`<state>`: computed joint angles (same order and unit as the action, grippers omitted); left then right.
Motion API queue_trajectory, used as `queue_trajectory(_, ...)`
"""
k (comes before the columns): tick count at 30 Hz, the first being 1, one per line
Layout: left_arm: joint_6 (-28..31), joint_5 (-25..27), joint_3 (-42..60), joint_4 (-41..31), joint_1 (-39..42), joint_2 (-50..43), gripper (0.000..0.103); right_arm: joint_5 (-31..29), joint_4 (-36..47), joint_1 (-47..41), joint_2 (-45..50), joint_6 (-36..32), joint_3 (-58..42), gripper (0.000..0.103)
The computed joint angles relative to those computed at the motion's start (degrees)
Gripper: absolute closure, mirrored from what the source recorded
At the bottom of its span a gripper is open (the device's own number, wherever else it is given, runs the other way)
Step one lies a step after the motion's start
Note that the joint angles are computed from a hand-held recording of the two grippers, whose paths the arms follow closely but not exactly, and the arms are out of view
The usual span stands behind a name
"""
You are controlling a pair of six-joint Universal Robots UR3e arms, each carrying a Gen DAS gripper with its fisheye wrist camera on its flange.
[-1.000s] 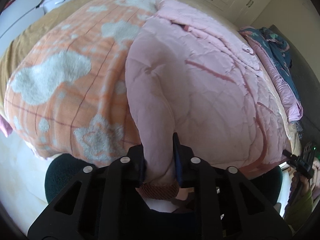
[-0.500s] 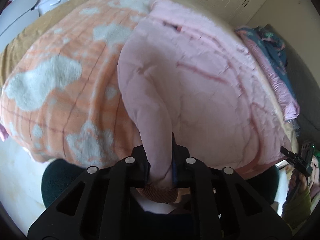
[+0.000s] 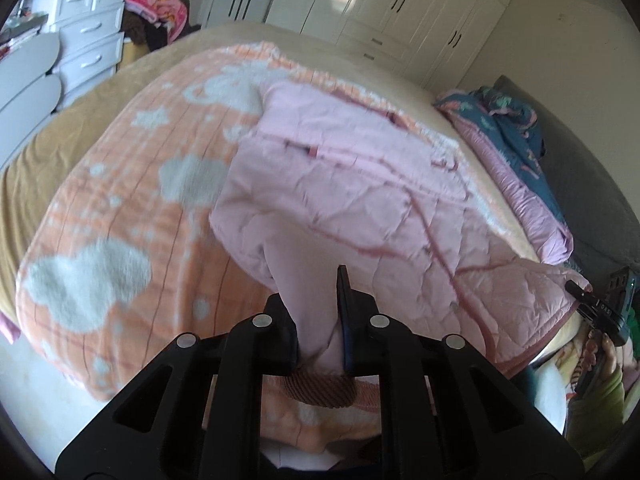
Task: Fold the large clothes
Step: 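Lift the hem with both tools off the blanket, then carry the hem over toward the collar with both tools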
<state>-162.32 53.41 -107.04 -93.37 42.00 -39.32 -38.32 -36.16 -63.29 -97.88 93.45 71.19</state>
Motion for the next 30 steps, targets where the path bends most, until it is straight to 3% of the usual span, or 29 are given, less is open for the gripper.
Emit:
queue_trajectory(10,-11.61,2.68,7.42,19.46,-9.76,-13.11,0.095,8.05,1.00,5.21,8.35,5.86,-16.51,0.089)
queue_trajectory(23,-17.54,8.32,21.91,26.52,-17.41,-27.17,0.095,12.24,-0.98,9.59,17.98,15.25,-34.24,0.089)
queue_trajectory(30,-20.00,10.80,28.51,28.51,-20.08,-33.58,0.095,13.72,-8.33,13.48,23.96,25.83,-42.09,0.089)
